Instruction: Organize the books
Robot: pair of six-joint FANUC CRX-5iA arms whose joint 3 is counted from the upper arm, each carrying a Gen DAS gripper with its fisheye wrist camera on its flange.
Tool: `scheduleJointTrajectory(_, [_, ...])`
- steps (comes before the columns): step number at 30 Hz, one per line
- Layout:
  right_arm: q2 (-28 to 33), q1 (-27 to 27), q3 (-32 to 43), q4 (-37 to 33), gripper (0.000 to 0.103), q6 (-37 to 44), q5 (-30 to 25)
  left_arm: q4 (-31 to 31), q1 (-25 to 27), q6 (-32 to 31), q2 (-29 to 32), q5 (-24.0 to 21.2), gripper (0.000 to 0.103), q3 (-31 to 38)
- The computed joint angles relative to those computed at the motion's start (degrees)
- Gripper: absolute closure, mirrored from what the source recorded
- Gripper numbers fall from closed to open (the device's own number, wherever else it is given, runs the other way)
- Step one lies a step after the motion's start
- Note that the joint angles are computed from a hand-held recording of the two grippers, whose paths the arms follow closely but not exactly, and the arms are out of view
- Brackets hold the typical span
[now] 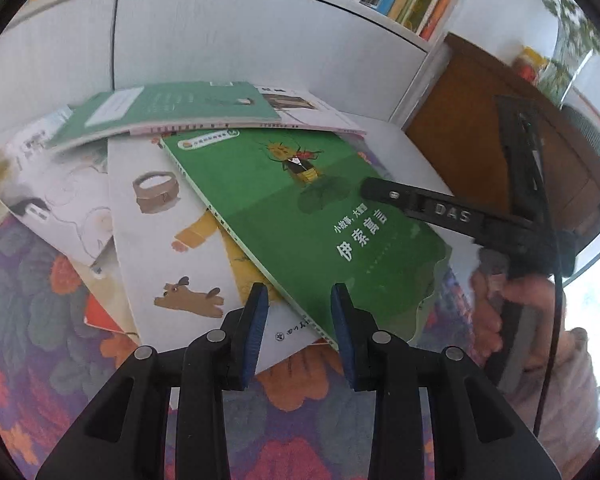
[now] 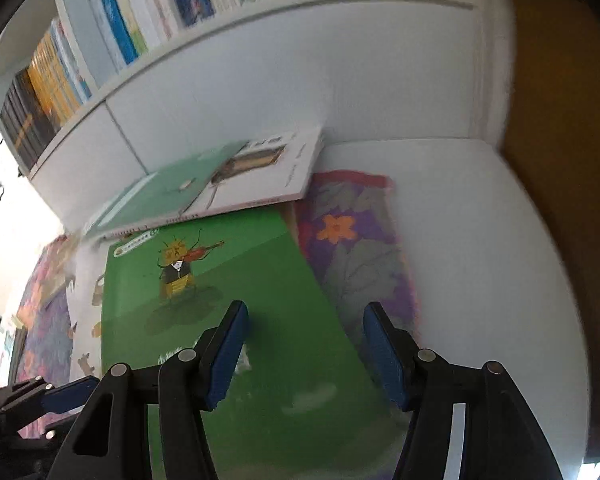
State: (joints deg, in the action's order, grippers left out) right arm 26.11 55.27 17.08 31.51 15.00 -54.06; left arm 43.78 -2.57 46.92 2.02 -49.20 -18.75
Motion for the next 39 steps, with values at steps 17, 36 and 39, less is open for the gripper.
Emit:
scheduleJointTrajectory(17, [3.73, 4.95, 6.49, 1.06, 0.045, -1.27, -9.69, -15.4, -1.08, 7.1, -0.3, 2.75, 0.069, 4.96])
scheduleJointTrajectory(36, [5.51, 15.14, 14.74, -12.9, 0.046, 0.37, -8.17, -13.16, 20.78, -7.49, -10.76, -14.72, 0.069, -5.17])
scheduleJointTrajectory(39, [9.09, 15.89, 20.2, -14.6, 0.045, 3.91, -7.39, -13.86, 25.39, -9.62, -13.1, -15.17, 0.069, -6.69])
